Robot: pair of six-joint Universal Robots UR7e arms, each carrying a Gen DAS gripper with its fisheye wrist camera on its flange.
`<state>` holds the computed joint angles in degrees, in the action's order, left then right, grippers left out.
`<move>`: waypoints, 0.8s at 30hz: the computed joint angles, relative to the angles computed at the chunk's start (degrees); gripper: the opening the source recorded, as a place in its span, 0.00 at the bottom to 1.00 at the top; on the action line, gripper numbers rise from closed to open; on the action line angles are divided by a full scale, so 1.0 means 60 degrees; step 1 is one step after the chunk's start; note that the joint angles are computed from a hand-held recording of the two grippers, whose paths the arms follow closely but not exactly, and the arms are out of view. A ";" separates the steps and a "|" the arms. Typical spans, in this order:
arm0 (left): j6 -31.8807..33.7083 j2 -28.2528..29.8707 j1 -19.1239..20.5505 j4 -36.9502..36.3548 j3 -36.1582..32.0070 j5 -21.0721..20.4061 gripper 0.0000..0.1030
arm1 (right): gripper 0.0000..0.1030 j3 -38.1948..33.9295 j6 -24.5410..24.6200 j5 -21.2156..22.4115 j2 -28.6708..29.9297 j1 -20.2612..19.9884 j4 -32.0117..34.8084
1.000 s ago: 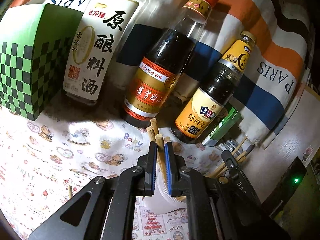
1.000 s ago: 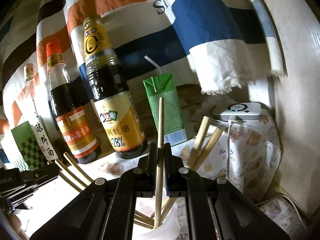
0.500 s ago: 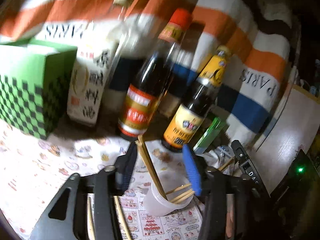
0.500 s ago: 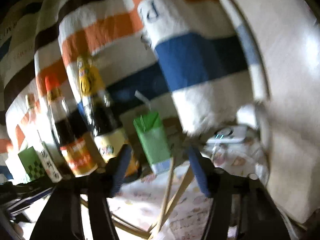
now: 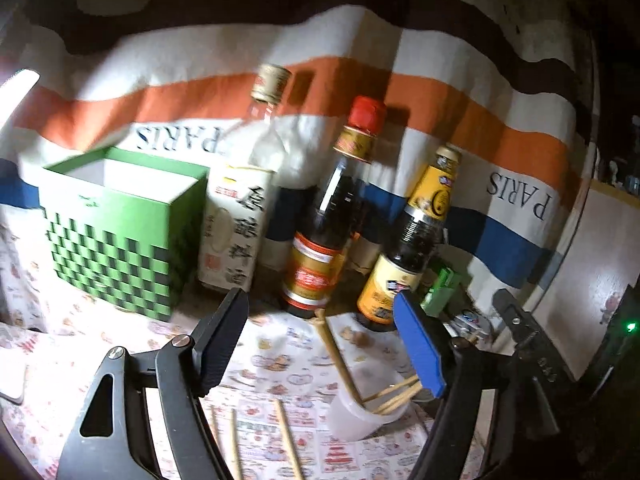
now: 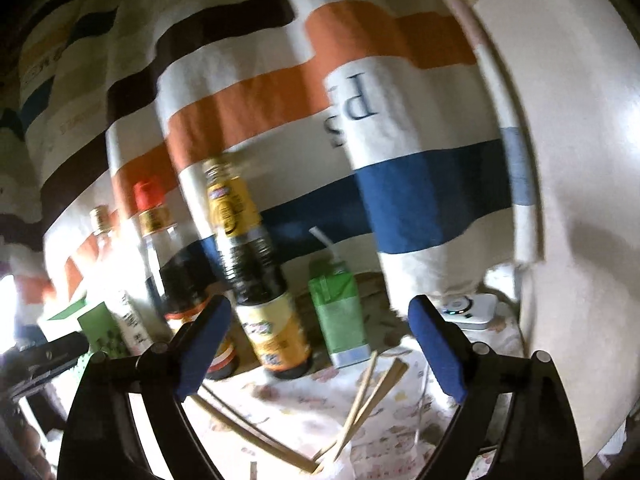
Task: Organize utensils
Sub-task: 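Open the left gripper while the right gripper opens, releasing both chopsticks into the cup, then move both grippers back over the row of chopsticks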
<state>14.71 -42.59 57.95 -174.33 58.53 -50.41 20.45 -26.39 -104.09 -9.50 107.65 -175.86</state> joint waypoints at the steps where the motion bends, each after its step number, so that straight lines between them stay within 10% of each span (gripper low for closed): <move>1: 0.0147 -0.0075 -0.0024 -0.0217 0.0172 0.0138 0.72 | 0.89 0.0066 -0.0038 0.0045 -0.0046 0.0013 0.0083; 7: 0.1153 -0.0697 -0.0216 -0.1818 0.1266 0.1528 0.84 | 0.90 0.1566 -0.0051 0.0218 -0.0752 0.0122 -0.0382; 15: 0.1703 -0.1698 -0.0157 -0.3711 0.3136 0.1552 0.99 | 0.90 0.4441 -0.0731 -0.0256 -0.2106 0.0539 -0.1054; 19: 0.1865 -0.1984 0.0255 -0.3825 0.4042 0.0366 0.99 | 0.90 0.6266 -0.0669 -0.0101 -0.2831 0.0606 -0.1722; 24: 0.3083 -0.1493 0.0415 -0.3506 0.3900 0.1299 0.99 | 0.90 0.6873 0.0220 0.0135 -0.3017 0.0501 -0.1046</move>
<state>33.20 -51.55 60.44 -195.37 81.93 -42.62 61.69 -25.07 -103.29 -27.60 110.66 -182.13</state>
